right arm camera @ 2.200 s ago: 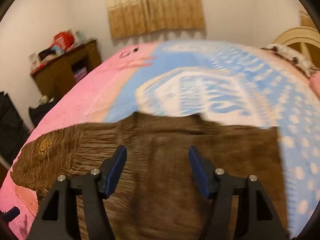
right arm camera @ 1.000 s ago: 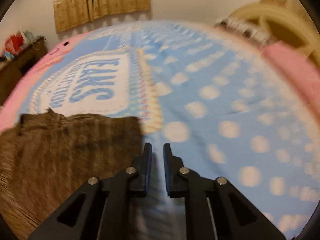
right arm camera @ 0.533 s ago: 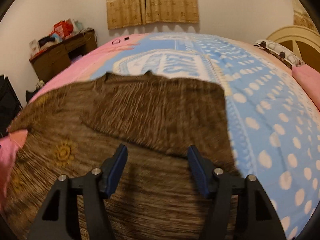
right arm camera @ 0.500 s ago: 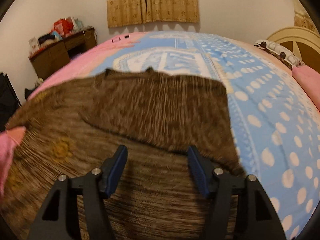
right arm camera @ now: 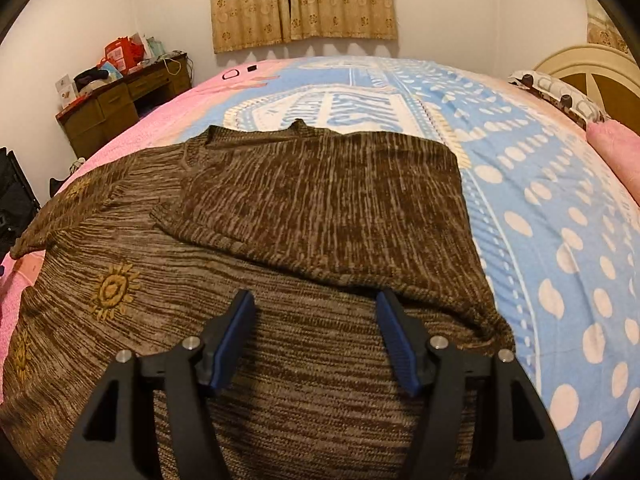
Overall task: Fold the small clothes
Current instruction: 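Grasp the other sleeve with the left tool and fold it across the body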
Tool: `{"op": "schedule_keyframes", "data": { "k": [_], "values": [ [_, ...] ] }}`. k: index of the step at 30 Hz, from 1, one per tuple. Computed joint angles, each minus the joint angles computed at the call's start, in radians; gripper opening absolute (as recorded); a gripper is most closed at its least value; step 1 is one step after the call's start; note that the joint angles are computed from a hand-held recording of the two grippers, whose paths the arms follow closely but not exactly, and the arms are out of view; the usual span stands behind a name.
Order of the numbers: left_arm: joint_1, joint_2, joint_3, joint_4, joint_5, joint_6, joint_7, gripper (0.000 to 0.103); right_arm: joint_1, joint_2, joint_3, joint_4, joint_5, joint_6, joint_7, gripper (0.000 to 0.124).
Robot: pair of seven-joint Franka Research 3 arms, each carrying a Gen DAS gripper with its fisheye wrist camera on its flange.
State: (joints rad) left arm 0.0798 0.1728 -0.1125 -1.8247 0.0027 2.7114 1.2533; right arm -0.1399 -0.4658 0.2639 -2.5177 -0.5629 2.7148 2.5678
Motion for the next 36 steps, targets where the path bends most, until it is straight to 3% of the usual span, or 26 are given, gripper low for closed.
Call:
{"op": "schedule_keyframes", "data": {
  "k": [1,2,4,7,15,24,27,31,34,36],
  "values": [
    [-0.011,0.001,0.012,0.003,0.043,-0.003,-0.031,0.034,0.000,0.000,0.000,0.000,0.000,0.000,0.000,0.067],
    [-0.010,0.002,0.013,0.005,0.046,-0.007,-0.042,0.018,0.000,0.000,0.000,0.000,-0.001,0.000,0.000,0.067],
    [0.022,0.009,-0.014,0.012,-0.061,-0.002,0.026,0.016,0.001,-0.001,-0.001,0.000,-0.001,0.001,0.000,0.067],
    [0.027,0.016,-0.017,0.035,-0.092,-0.023,0.054,0.010,0.000,-0.003,-0.003,-0.004,0.000,0.007,0.002,0.067],
    [-0.037,-0.025,-0.030,0.036,0.014,0.085,0.081,0.009,-0.009,-0.011,0.003,-0.013,0.007,0.019,0.006,0.067],
    [-0.165,-0.103,-0.138,-0.058,-0.073,0.229,0.375,0.009,-0.023,-0.022,0.013,-0.024,0.019,0.036,0.011,0.067],
    [-0.235,-0.098,-0.143,-0.100,0.015,0.250,0.378,0.009,-0.027,-0.026,0.015,-0.029,0.024,0.044,0.014,0.067],
    [-0.313,-0.071,-0.117,-0.111,0.185,0.185,0.294,0.010,-0.033,-0.034,0.017,-0.037,0.034,0.054,0.014,0.067],
    [-0.301,-0.062,-0.156,-0.080,0.095,0.019,0.382,0.017,-0.037,-0.035,0.020,-0.039,0.043,0.057,0.008,0.067],
    [-0.288,-0.100,-0.162,-0.106,-0.016,0.000,0.443,0.017,-0.039,-0.036,0.023,-0.039,0.046,0.055,0.004,0.067]
  ]
}}
